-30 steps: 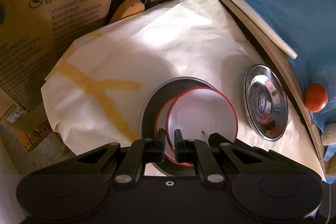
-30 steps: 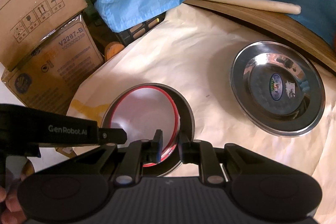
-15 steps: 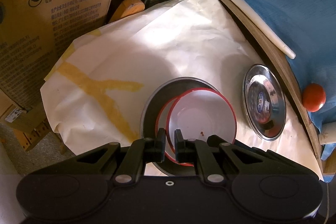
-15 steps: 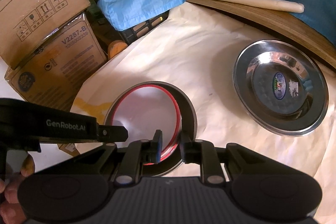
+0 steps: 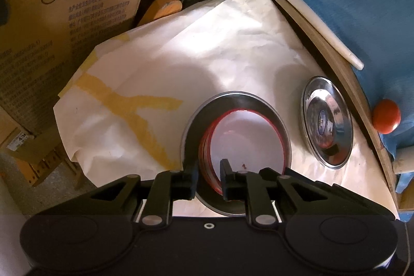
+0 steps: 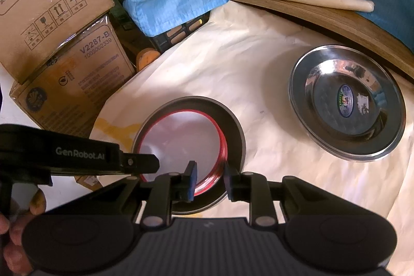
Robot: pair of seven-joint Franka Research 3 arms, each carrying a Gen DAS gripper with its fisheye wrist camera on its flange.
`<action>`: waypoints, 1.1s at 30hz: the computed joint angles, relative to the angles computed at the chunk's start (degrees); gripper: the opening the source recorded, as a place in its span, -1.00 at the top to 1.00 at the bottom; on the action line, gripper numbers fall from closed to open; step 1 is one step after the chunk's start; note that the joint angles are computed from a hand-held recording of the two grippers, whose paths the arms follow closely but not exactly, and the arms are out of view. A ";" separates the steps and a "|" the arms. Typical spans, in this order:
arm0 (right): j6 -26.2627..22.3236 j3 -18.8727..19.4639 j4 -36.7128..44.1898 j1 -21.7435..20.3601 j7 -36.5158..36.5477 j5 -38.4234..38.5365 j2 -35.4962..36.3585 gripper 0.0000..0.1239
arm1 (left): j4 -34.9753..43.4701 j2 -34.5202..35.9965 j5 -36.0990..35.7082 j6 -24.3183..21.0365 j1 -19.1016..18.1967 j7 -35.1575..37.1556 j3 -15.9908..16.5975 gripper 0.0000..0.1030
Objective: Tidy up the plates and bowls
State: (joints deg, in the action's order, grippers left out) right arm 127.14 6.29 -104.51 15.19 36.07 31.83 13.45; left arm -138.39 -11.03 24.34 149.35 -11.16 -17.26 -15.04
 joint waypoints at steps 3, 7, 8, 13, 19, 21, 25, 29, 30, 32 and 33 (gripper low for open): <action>0.14 0.02 -0.14 -0.04 -0.30 0.22 -0.20 0.57 | 0.08 -0.05 0.51 -0.30 0.01 -0.14 -0.15 0.63; 0.19 -0.04 -0.38 -0.48 -1.25 1.50 -0.76 0.44 | 0.02 -0.47 1.24 -0.86 0.05 -0.24 -0.30 0.62; 0.21 -0.09 -0.45 -0.58 -1.40 1.79 -0.89 0.43 | -0.04 -0.66 1.48 -1.07 0.05 -0.21 -0.34 0.59; 0.60 -0.28 -0.67 -1.00 -2.10 3.11 -1.50 0.25 | -0.17 -1.94 3.65 -2.81 0.35 -0.86 -0.90 0.39; 0.35 -0.56 -0.33 -1.56 -2.92 4.50 -1.93 0.01 | 0.75 -3.08 4.25 -9.11 -0.50 2.72 -1.07 0.07; 0.10 -0.68 -0.12 -1.78 -3.12 4.81 -1.98 -0.12 | 0.41 -3.60 3.89 -10.13 -0.78 3.60 -1.01 -0.07; -1.29 -0.95 1.10 -2.44 -3.44 5.45 -1.68 -0.39 | -0.76 -4.90 2.77 -11.51 -1.13 5.52 -0.74 -0.32; -3.10 -1.26 2.12 -3.05 -3.55 5.41 -1.41 -0.54 | -0.98 -5.84 2.34 -14.32 -1.21 7.57 -0.82 -0.59; -3.72 -1.35 2.43 -3.21 -3.52 5.27 -1.26 -0.58 | -1.08 -6.13 2.28 -15.03 -1.22 8.13 -0.81 -0.63; -4.86 -1.50 3.10 -3.43 -3.00 4.88 -0.81 -0.60 | -1.03 -6.31 2.19 -16.01 -1.22 9.01 -0.82 -0.81; -5.24 -1.58 3.33 -3.48 -2.54 4.57 -0.60 -0.62 | -1.15 -6.49 2.11 -16.37 -1.26 9.72 -0.73 -0.83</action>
